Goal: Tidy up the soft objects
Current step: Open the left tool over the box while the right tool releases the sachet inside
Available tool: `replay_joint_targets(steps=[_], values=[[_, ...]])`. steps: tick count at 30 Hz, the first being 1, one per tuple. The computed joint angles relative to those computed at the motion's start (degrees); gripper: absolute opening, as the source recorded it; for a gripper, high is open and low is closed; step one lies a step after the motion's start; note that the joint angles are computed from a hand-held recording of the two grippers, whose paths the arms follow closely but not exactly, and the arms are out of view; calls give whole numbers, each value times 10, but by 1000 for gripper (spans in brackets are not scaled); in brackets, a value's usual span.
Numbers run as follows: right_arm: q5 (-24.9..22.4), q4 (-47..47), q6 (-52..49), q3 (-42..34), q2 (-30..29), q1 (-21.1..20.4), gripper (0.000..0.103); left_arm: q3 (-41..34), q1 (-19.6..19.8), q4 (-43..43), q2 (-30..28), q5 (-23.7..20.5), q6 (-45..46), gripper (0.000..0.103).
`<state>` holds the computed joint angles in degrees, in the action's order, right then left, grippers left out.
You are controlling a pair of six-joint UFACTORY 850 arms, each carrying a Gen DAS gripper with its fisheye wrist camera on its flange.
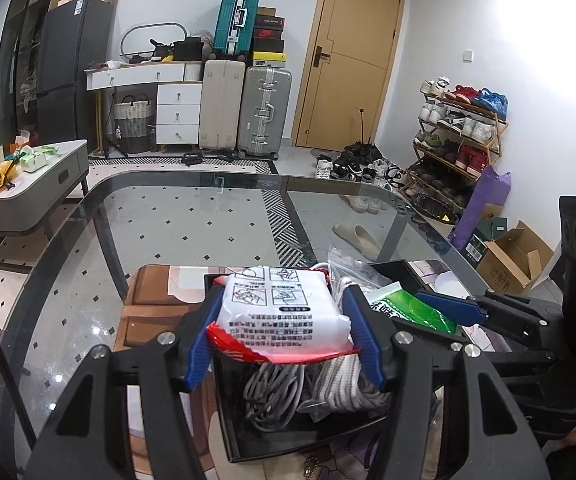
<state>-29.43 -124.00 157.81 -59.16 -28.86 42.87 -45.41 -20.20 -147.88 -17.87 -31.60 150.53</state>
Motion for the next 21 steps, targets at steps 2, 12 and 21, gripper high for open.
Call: replay_joint_targets(steps=[2, 12, 21], values=[[4, -14, 11, -6, -4, -3, 42, -1, 3, 4, -1, -1, -4, 59], [7, 60, -73, -30, -27, -6, 41, -6, 2, 10, -4, 6, -4, 59], [-33, 114, -142, -15, -21, 12, 44, 2, -16, -44, -9, 14, 68, 59]])
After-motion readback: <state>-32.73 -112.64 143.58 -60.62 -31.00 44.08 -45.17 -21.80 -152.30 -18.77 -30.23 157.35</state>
